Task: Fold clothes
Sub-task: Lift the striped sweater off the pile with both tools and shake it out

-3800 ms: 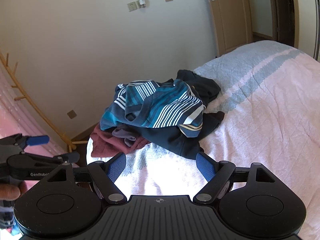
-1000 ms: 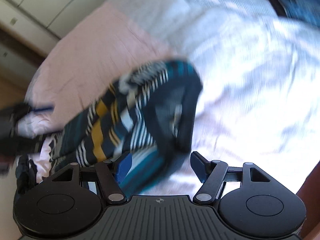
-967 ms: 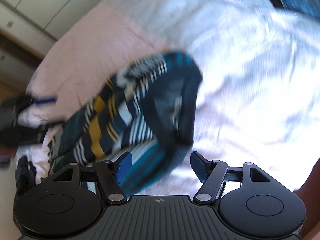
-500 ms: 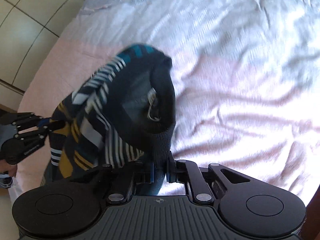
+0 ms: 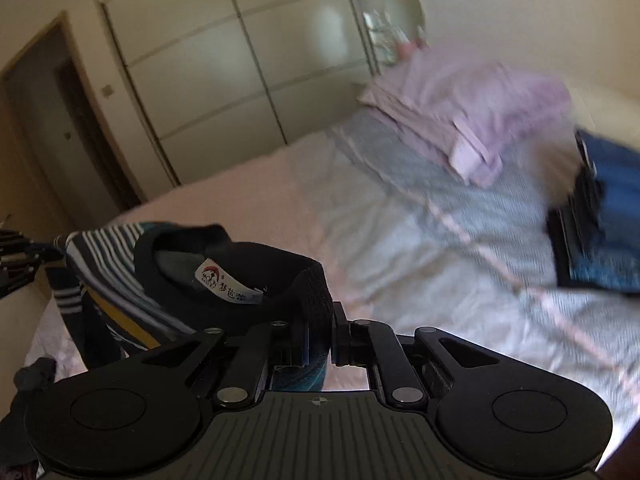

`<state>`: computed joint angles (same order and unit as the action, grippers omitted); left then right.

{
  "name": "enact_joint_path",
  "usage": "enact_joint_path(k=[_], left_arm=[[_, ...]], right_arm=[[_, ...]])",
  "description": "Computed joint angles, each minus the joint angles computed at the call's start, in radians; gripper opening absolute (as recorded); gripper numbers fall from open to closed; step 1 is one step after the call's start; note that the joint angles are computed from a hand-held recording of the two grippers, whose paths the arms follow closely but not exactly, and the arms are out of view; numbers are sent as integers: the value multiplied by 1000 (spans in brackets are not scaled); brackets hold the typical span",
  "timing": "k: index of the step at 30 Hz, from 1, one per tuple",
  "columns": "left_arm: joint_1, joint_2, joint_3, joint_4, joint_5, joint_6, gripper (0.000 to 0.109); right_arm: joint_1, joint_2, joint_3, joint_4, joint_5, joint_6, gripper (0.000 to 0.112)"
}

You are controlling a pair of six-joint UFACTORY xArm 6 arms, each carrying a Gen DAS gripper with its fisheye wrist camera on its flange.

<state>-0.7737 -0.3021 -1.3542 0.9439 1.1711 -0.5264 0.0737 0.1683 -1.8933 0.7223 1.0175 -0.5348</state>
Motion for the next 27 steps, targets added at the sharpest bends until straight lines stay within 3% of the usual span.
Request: enact_joint_path(k=[5,10,17,22,27], left_arm=[[-192,21,-104,154,179,-88,6],[-335,19,-136,253,240,-171,6],[-573,21,-196,383,332,-120,6],[-680,117,-392,503,393,-23,6],[-663,209,-544,511,431,58,7]], right_arm=[[-12,-59,-50,82,-31,-75,8],[-14,-221,48,109,-165,-133,8],[68,-447,196,-87,-446,-9,8],[123,-411,54,-211,-564,53,8],[164,-180,-251,-279,-580,37,8]])
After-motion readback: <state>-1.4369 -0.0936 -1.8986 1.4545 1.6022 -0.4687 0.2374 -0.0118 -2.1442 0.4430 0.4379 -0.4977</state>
